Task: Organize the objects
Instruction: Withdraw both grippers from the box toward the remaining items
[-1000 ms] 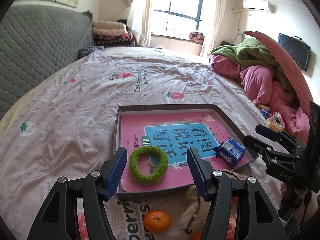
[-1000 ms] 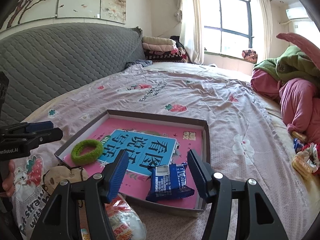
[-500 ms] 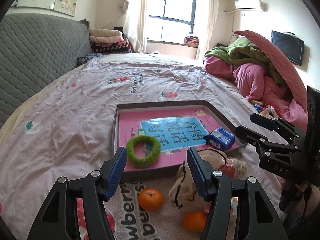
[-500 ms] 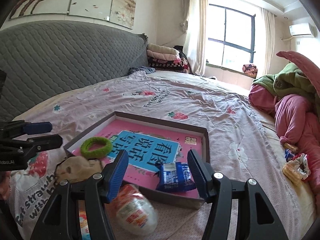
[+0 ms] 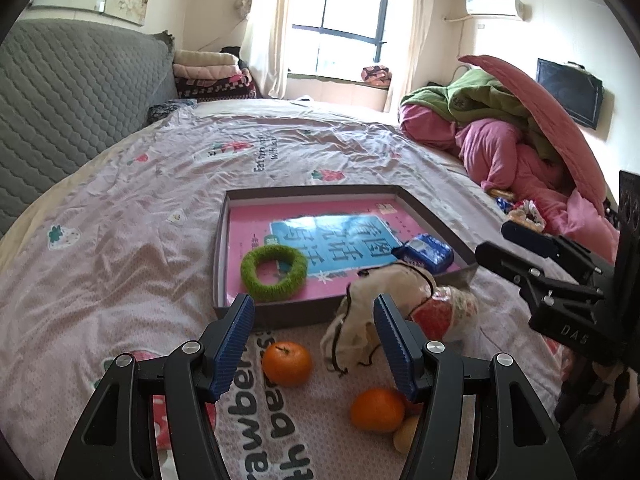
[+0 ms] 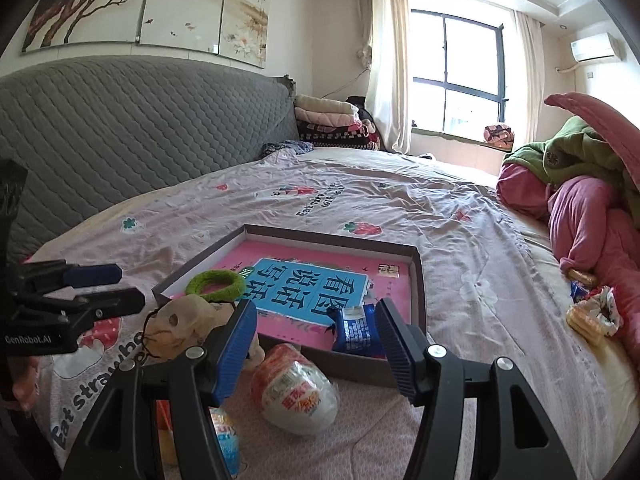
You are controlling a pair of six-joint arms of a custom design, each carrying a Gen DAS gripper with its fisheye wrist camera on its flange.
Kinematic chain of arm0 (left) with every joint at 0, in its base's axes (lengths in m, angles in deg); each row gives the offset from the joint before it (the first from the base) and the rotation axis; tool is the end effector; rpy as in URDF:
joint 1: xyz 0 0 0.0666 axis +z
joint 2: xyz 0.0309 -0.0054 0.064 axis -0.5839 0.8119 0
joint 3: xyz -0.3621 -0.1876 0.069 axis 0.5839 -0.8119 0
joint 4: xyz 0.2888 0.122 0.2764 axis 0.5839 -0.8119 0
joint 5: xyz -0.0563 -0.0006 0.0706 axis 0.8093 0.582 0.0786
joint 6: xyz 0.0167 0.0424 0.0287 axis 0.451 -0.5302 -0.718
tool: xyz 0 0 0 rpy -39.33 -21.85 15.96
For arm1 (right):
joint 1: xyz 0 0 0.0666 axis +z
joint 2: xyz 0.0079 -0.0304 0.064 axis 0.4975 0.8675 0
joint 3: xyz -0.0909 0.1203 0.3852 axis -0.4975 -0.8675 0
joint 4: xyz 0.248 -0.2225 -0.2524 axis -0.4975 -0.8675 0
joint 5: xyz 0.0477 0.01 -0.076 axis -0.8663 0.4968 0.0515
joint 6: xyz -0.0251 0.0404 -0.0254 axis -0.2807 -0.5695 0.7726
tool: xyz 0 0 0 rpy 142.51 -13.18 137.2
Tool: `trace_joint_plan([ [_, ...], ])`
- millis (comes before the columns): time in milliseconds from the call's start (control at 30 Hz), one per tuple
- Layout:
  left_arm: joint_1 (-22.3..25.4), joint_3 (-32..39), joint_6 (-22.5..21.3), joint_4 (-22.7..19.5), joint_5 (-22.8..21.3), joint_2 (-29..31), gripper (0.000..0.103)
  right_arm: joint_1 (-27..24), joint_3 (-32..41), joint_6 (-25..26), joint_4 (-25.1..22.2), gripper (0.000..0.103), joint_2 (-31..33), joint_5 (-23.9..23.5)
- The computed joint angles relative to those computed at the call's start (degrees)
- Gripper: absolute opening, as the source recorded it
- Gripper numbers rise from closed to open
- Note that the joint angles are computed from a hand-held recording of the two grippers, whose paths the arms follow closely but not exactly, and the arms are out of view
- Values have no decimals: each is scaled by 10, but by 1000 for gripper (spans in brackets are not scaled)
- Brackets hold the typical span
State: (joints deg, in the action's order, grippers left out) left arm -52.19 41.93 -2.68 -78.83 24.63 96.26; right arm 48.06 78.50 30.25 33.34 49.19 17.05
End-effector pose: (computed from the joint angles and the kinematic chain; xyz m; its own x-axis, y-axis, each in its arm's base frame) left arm 0.5990 -0.1653 0.3698 -0.5585 -0.2219 -0.7992 -0.2172 0.9691 -0.1173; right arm 0.6825 0.2384 0.3726 -0.3216 -0.3391 -0.8841 -0.6975 0.7162 -0.0210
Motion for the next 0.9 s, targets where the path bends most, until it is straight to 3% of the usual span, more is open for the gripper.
trace_joint_plan([
  [900, -49, -32, 24, -43, 33, -1, 64, -2, -91, 12, 1, 61, -59, -31],
])
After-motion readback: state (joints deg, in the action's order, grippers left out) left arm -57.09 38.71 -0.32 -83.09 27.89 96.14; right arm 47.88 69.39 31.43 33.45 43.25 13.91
